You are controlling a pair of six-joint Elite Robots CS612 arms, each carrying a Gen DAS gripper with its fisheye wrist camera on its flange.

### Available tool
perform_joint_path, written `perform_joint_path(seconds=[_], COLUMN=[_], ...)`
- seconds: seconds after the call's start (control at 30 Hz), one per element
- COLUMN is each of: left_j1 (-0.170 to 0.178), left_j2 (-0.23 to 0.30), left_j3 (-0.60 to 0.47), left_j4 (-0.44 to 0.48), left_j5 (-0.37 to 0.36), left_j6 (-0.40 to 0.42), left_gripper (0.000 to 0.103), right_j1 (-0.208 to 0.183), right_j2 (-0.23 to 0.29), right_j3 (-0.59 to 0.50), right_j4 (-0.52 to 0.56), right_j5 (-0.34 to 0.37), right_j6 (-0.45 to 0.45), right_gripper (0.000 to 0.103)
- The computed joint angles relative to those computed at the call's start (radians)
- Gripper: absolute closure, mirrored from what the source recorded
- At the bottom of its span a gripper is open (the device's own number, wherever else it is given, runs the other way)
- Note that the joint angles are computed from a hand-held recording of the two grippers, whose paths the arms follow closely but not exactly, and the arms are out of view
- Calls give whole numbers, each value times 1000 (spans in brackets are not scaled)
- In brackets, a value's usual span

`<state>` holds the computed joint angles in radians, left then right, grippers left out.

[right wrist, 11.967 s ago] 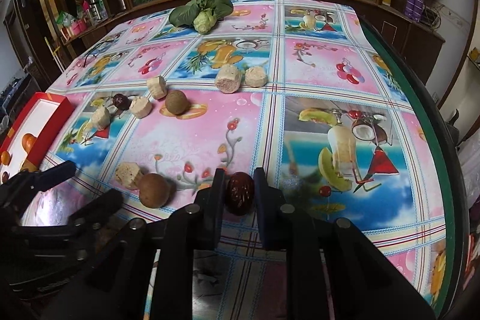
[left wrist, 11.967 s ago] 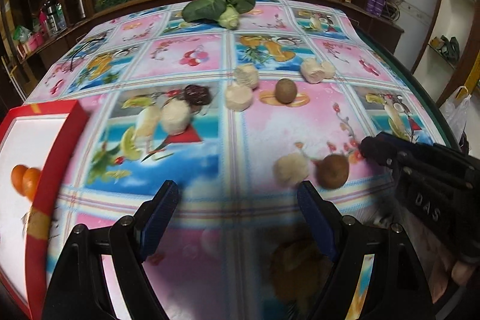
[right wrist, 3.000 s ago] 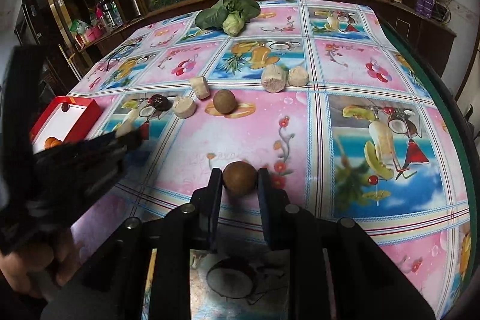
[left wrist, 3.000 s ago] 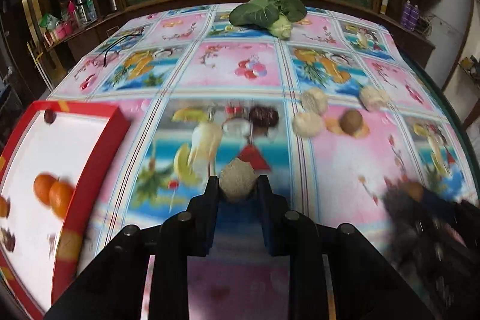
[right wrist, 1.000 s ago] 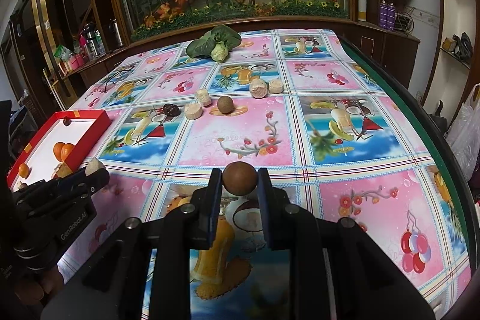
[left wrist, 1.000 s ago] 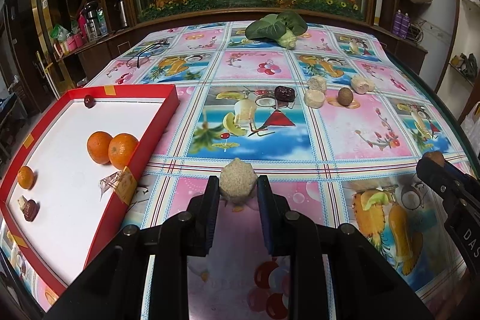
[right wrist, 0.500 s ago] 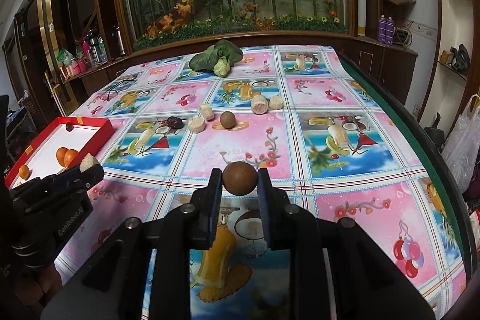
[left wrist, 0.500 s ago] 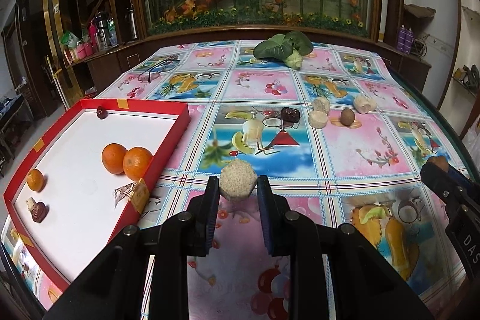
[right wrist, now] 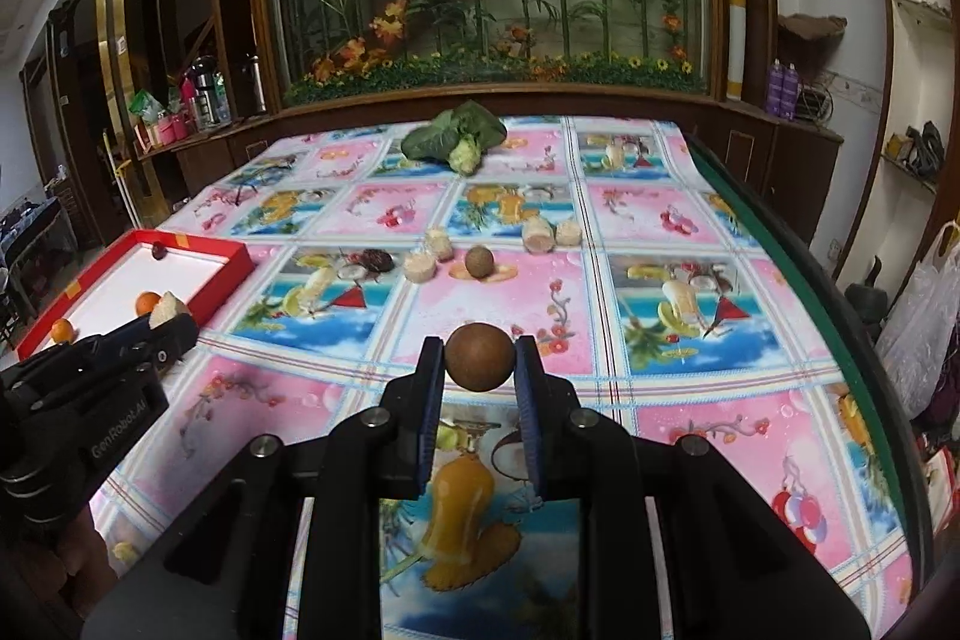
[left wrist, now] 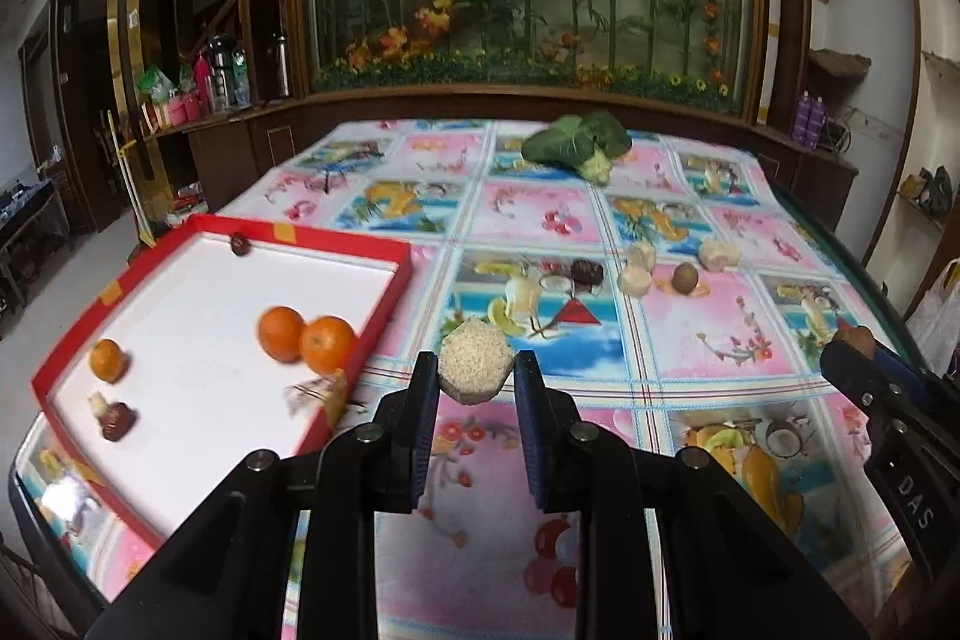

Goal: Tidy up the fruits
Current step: 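Lift both held fruits and carry them toward the tray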

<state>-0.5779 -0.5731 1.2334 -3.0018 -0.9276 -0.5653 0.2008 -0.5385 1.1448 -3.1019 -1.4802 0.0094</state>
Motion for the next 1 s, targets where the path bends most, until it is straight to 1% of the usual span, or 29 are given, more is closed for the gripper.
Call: perform_joint_path(seconds=[0.2,0.3,0.43,0.57,0.73,0.93,1.0], left_j1=[-5,-2,2,10,26,46,51], left_j2=[-37,-53,-75,-99,-131,-155,-159], left_j3=[59,82,118,153,204,245,247], left_j4=[-69,-75,-88,-77,-48,0,34], left_j5=[32,43,80,122,168,185,185], left_j6=[13,2,-18,-52,-130,-218,-248], left_gripper=[79,79,79,79,79,79,79], right_j1=[10,16,23,28,37,49,55], right_j2=[-17,-19,-21,-21,-25,-24,-18], right_j3=[13,10,4,-2,-9,-25,-41], right_j4=[-23,-26,-28,-25,-5,17,35], right_j5=[11,20,41,58,87,131,158], right_j6=[-16,-27,-43,-52,-87,-121,-133], right_gripper=[78,78,78,78,78,78,78])
